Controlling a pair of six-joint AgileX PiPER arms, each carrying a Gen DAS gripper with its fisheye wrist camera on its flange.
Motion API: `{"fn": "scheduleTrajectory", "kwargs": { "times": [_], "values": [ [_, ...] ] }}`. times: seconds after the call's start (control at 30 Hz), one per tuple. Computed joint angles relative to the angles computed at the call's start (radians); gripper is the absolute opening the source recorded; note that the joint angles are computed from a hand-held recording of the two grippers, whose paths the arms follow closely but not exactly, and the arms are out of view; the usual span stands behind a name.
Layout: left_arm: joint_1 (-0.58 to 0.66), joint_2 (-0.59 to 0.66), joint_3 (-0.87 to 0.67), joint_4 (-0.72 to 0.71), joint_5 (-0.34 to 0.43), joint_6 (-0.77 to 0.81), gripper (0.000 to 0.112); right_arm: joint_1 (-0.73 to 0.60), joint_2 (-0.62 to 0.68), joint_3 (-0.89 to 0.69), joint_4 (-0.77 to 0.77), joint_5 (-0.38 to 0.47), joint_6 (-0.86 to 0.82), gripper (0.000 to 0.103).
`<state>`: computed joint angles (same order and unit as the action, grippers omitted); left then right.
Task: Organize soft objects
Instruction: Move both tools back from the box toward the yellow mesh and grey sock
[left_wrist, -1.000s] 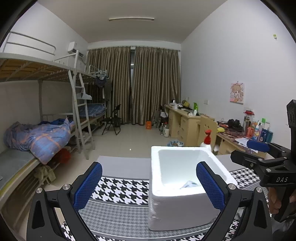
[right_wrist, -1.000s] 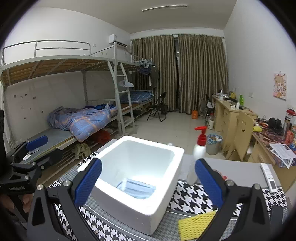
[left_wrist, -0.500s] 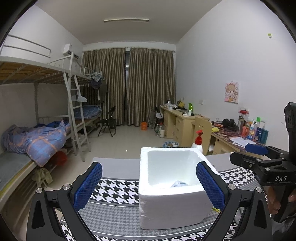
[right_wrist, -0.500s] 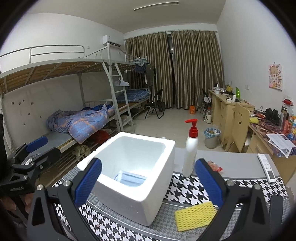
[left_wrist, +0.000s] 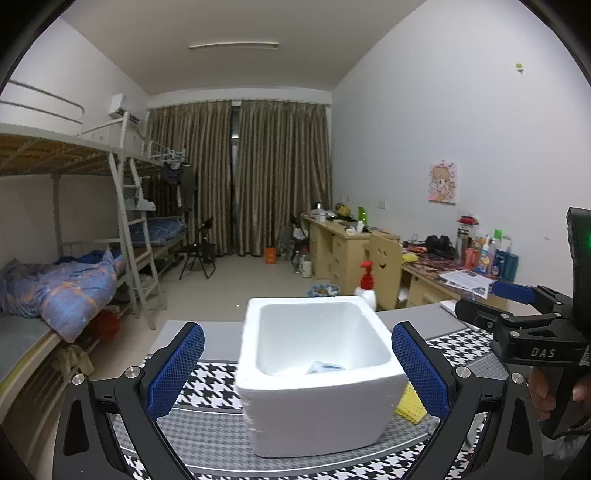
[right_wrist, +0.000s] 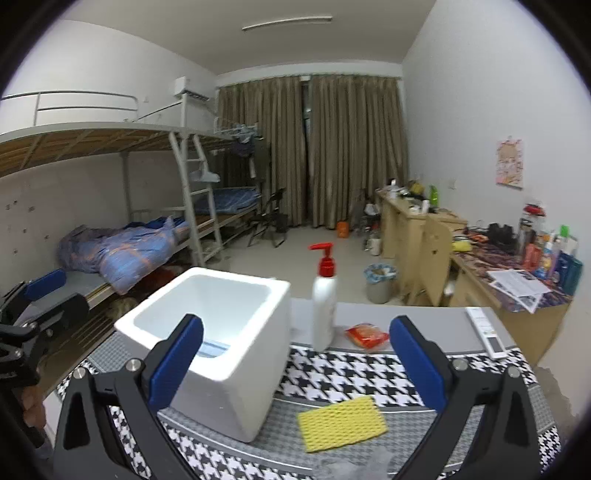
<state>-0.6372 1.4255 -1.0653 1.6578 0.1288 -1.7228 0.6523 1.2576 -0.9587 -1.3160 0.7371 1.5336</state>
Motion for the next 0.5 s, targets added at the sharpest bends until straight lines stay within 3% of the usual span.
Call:
{"fn": "scheduleTrajectory", "kwargs": {
  "times": [0.07,0.27,0.37,0.5],
  "values": [
    [-0.012,-0.001,0.003,0.003,0.003,-0.002,0.102,-0.006,-0.023,0.025,-0.016,0.012,0.031,0.102],
    [-0.049,-0.008,0.008,0.015,0.015,-0.01,0.102,-0.045,-0.105,0.087,0.017,-0.07,0.033,0.102],
    [-0.072,-0.009,0.01,0.025,0.031,-0.015,0.102,0.023,-0.094,0.082,-0.01,0.046,0.012,0.102],
    [-0.097,-0.011,0.012,0.018,0.044,-0.002,0.102,0.018,-0.147,0.129,-0.046,0.011,0.08,0.102]
  ]
}}
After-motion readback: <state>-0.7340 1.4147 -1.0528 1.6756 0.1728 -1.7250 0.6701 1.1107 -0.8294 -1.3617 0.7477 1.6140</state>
